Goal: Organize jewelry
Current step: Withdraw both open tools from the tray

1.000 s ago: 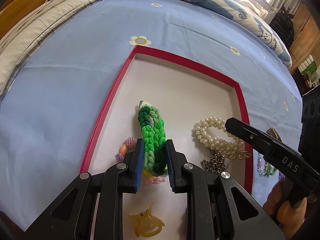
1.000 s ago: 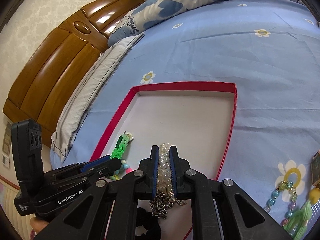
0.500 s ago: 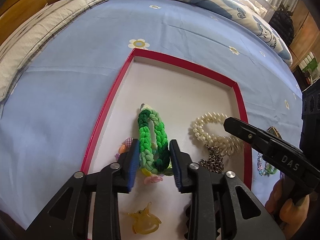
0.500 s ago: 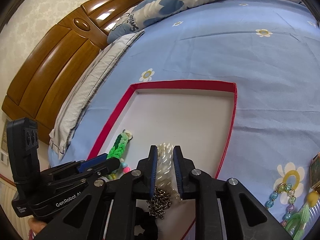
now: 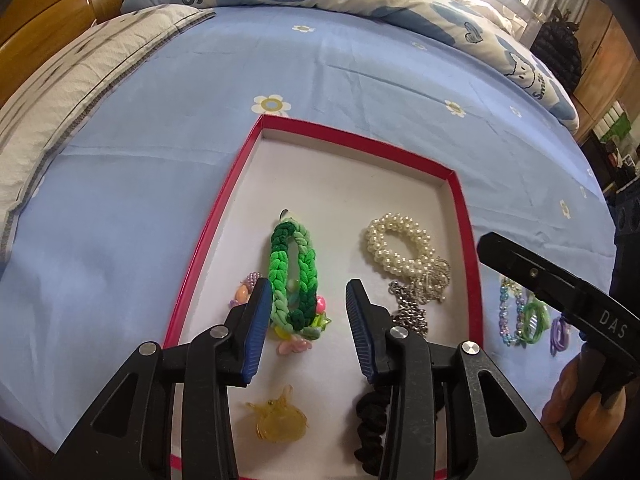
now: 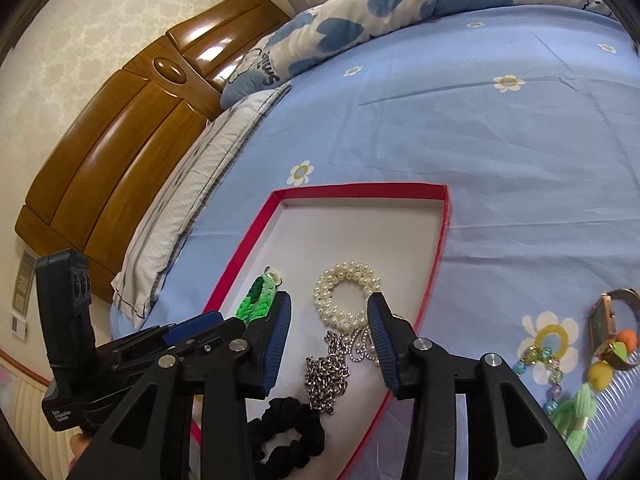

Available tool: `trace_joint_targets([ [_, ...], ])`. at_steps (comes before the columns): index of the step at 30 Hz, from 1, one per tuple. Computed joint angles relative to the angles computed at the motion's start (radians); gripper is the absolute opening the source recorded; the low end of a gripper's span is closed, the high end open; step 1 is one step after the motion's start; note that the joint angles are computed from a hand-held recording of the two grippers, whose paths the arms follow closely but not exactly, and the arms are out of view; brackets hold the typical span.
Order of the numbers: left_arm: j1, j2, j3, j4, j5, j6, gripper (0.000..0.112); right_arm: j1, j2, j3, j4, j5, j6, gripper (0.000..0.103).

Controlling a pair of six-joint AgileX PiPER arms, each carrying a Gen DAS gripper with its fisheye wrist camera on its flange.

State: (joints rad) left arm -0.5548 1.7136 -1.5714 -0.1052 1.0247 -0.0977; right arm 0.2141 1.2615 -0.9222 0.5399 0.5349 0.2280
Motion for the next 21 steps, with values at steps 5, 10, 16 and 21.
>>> trace_joint_targets([
  [5,-0.02,-0.046,0.019,-0.012,-0.004,-0.007,0.043,-0.038,-0.096,0.042,-0.022,0.031,0.03,0.043],
  [10,-0.065,-0.076,0.023,-0.031,0.002,-0.016,0.043,-0.116,-0.239,0.111,-0.06,0.102,0.064,0.043],
  [16,-0.141,-0.095,0.026,-0.041,0.009,-0.033,0.043,-0.327,-0.42,0.192,-0.035,0.27,0.004,0.043],
  [21,-0.209,-0.104,0.038,-0.04,0.01,-0.051,0.043,-0.668,-0.533,0.231,0.085,0.494,-0.218,0.043],
])
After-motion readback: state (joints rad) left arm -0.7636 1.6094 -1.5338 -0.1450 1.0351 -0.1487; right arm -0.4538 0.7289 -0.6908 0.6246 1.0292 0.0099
